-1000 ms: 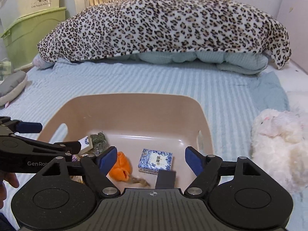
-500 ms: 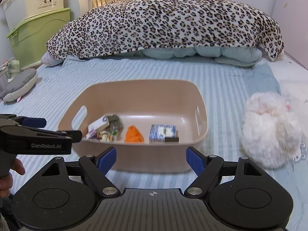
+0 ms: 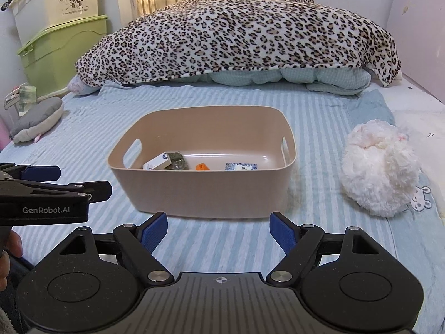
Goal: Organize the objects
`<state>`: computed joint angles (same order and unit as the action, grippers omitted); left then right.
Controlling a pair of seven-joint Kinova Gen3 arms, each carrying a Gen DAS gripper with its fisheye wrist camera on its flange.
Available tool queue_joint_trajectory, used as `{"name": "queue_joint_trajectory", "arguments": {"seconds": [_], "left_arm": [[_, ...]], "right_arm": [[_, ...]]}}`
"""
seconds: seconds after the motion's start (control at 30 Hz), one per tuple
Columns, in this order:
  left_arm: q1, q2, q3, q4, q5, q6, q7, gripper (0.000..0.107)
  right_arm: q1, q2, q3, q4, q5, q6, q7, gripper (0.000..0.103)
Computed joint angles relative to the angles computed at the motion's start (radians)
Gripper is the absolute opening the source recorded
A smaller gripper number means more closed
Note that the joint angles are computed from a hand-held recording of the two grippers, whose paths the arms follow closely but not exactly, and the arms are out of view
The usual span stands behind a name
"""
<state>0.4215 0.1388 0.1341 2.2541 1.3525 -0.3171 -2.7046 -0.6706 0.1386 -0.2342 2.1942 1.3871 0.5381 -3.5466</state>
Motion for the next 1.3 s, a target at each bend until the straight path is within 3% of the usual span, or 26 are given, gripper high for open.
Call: {"name": "queue_joint_trajectory", "arguments": {"seconds": [0.2, 0.37, 0.7, 1.03, 1.3], "left_arm": [[-0.016, -0.077, 0.004, 0.068, -0.074, 0.038, 0.098, 0.091], [0.004, -0.115, 0.051, 0.107, 0.017, -0.036, 0.040, 0.091], [0.030, -0.170, 0.124, 0.181, 0.076, -0.102, 0.050, 0.091], [0.061, -0.229, 0.152, 0.219, 0.183, -0.089, 0.018, 0.091], [0.110, -0.229, 0.174, 0.234, 0.236, -0.129, 0.010, 0.091]], "right_arm": [[-0.034, -0.040, -0.036, 0.041, 0.017, 0.038, -0.063, 0.084], [-0.052, -0.074, -0.063, 0.073, 0.029, 0.057, -0.115, 0.086], [-0.092, -0.133, -0.113, 0.123, -0.022, 0.112, -0.136, 0.088], [-0.107, -0.161, -0.139, 0.165, -0.056, 0.100, -0.200, 0.089], [-0.145, -0.171, -0.176, 0.177, -0.098, 0.159, -0.196, 0.091]]}}
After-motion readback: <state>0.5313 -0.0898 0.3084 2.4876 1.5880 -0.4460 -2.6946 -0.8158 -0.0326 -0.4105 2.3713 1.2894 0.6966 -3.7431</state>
